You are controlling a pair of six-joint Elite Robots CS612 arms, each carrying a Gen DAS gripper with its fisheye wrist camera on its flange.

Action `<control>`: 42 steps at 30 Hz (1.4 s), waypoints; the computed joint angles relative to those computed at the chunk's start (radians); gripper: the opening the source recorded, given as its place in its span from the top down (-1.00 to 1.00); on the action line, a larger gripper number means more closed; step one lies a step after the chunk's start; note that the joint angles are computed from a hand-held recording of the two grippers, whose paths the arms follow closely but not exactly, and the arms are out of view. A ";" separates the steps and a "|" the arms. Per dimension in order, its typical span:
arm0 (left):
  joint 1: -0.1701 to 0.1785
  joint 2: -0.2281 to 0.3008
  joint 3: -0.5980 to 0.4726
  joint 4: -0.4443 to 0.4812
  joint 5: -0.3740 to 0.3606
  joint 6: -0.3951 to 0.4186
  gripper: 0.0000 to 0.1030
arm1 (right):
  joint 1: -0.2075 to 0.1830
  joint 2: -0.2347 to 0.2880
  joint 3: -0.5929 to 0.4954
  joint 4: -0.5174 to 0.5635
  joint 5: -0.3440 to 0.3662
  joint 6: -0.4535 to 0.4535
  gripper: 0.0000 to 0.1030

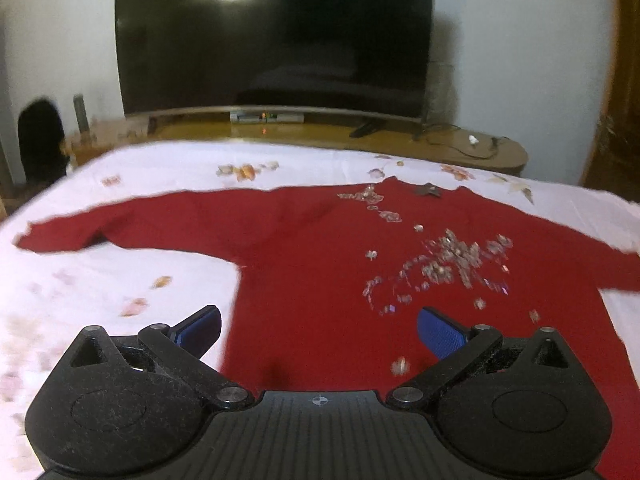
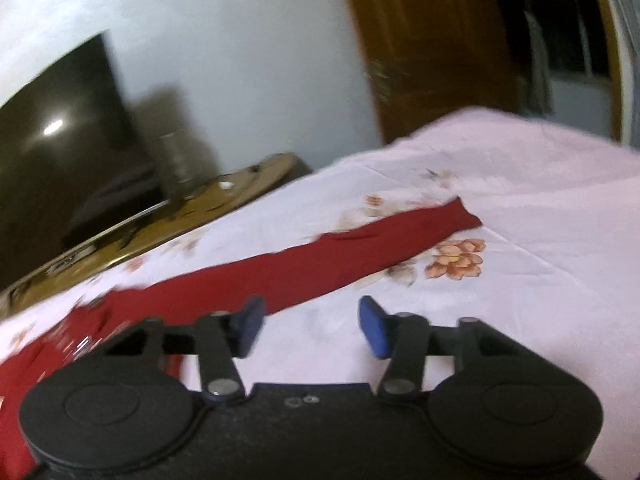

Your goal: Fold small clothes

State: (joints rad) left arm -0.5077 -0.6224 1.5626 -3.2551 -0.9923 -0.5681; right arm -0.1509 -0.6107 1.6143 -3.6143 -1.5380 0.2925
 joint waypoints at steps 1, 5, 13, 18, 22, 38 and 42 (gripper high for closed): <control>0.005 0.019 -0.031 0.025 -0.001 -0.010 -1.00 | -0.010 0.020 -0.036 0.027 -0.005 0.023 0.09; 0.012 0.079 -0.129 0.112 0.018 -0.026 -1.00 | -0.046 0.108 -0.182 0.131 -0.023 0.152 0.06; 0.038 0.119 -0.203 0.222 -0.005 -0.092 -1.00 | -0.088 0.207 -0.334 0.212 0.012 0.330 0.06; 0.053 0.116 -0.207 0.246 0.000 -0.147 -1.00 | -0.095 0.243 -0.406 0.230 0.054 0.335 0.24; 0.061 0.101 -0.183 0.240 -0.001 -0.135 -1.00 | -0.091 0.255 -0.455 0.299 0.013 0.311 0.86; 0.120 0.075 -0.099 0.107 -0.075 -0.081 -1.00 | 0.087 0.212 -0.483 0.168 0.032 -0.112 0.88; 0.134 0.063 -0.063 0.066 -0.107 -0.072 -1.00 | 0.148 0.222 -0.517 0.213 0.124 -0.183 0.88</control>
State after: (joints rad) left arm -0.3741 -0.5591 1.4992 -3.1893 -1.0995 -0.6400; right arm -0.0027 -0.3886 1.0973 -3.4009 -1.4138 0.1094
